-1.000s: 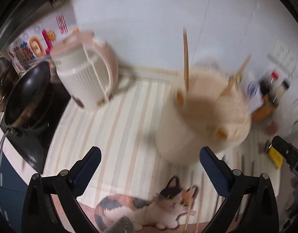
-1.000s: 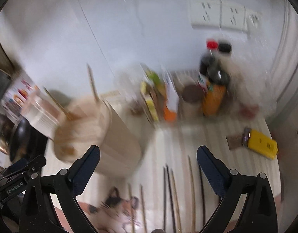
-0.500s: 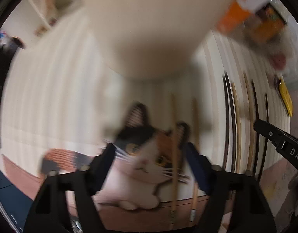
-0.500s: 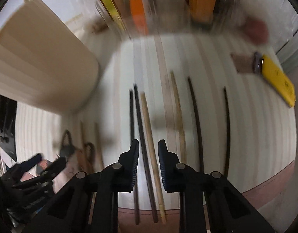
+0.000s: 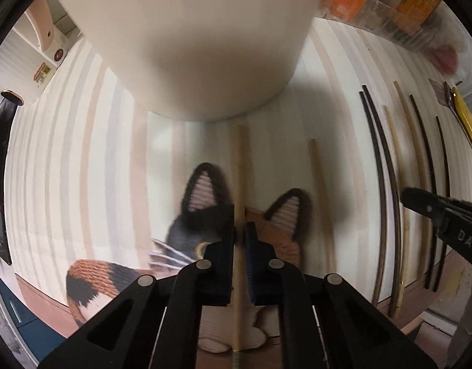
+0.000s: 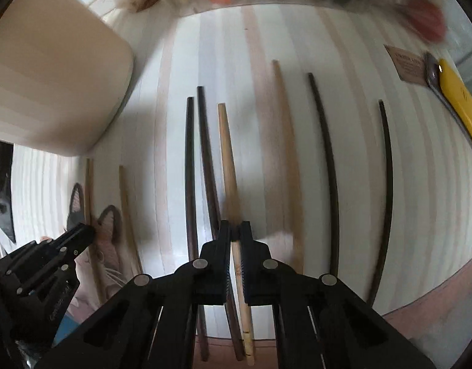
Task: Organize utensils
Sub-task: 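Return both tools to the row and grasp one wooden chopstick each, then lift both held chopsticks upright and carry them over the beige holder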
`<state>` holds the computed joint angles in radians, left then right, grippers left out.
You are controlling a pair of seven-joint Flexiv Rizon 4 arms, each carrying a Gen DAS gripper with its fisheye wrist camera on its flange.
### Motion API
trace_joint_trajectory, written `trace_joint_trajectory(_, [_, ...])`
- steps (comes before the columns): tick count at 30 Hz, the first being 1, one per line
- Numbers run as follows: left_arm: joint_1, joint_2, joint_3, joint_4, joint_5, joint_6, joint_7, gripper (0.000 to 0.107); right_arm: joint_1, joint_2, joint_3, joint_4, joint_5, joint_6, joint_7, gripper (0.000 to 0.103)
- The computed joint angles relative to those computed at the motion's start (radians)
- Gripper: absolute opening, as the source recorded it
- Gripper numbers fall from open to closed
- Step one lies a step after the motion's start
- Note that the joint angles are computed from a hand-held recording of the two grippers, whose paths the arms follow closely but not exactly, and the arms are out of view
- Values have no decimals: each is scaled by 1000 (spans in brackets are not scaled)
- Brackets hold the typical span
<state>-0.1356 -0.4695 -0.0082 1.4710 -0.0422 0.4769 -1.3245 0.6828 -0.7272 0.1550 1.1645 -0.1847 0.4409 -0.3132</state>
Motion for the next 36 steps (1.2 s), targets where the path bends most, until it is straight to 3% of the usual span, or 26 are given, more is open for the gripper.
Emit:
trace_joint_trajectory(10, [48, -25, 2, -43, -52, -86, 4, 7, -33, 80, 44, 102, 76, 12, 19, 6])
trace_joint_trajectory(16, [30, -5, 11, -27, -9, -113, 3, 8, -16, -9, 30, -104, 63, -219, -51, 9])
trace_joint_trajectory(20, [25, 14, 11, 10, -4, -75, -2, 5, 7, -51, 17, -186, 62, -282, -79, 9])
trace_joint_trajectory(26, [30, 20, 19, 27, -4, -47, -60, 5, 39, -71, -7, -223, 37, -303, -79, 7])
trace_joint_trajectory(36, [35, -2, 14, -1, 10, -63, -16, 5, 23, -107, -1, -306, 80, -349, -139, 7])
